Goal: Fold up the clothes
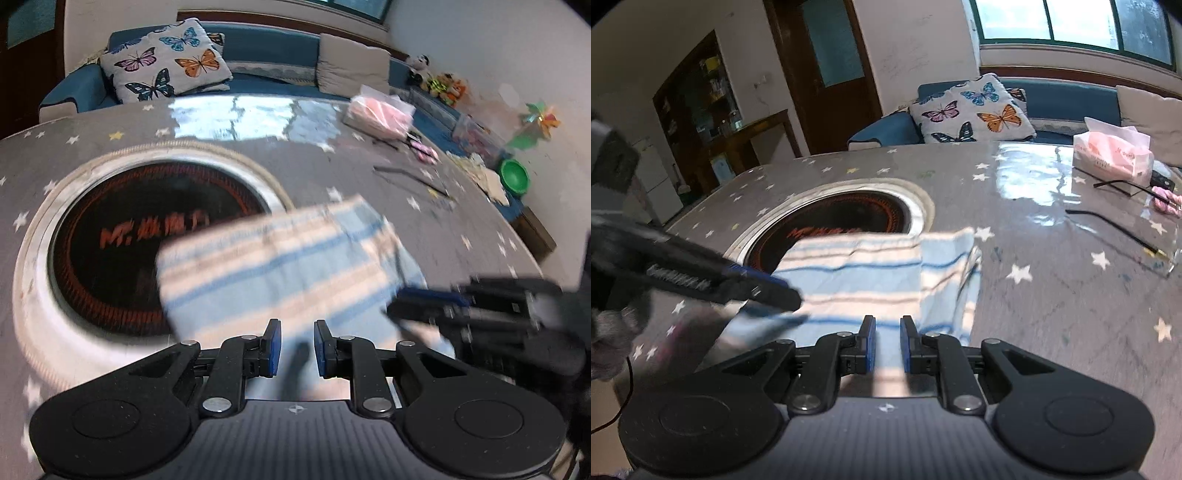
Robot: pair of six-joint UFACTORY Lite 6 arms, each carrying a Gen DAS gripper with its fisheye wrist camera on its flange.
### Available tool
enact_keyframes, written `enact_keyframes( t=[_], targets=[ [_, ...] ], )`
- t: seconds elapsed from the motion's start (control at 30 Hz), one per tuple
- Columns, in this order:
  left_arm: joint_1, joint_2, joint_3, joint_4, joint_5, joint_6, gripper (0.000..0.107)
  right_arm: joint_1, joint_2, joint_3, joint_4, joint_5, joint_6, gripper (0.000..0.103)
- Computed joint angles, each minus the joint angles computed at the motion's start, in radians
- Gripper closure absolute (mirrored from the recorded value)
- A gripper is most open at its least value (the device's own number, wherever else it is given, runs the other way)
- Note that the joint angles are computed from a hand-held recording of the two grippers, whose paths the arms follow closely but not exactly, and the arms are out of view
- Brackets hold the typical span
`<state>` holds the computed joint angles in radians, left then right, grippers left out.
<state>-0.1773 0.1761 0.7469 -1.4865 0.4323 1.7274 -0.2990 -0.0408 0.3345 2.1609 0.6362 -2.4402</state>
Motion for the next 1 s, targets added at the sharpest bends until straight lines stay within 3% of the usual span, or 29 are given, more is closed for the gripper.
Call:
enact_keyframes(
  t=[0.2,0.37,0.47,0.73,0.87,1.0],
  targets=[
    [0.090,-0.152,-0.217,0.014,0.044,0.102,0.086,-0.001,-0.101,-0.102,0.004,0.011,0.001,0.089],
    [0.116,-0.213,-0.327,-0.109,0.032,0.305,0.086,-0.013,-0.186,-0.179,-0.021,0.010,0.020,0.088],
    [0.128,-0.236,-0.341,-0.102,0.032,0.315,0.086,-0.034,-0.228,-0.229,-0.026,0.021,0.013,0.088],
    [0.131,-0.224,-0.342,-0.133,0.020,0.374,0.086,-0.288,-0.401,-0.340,-0.329,0.104,0.216,0.088],
    [0.134,-0.221,-0.347,-0.147,0.024,0.404,0.085,-0.399,-0.300,-0.320,-0.377,0.145,0.186,0.089],
    [0.138,-0.219,-0.344,-0.139,0.026,0.404,0.086,-0.388,-0.403,-0.329,-0.450,0.120,0.269,0.089]
  ],
)
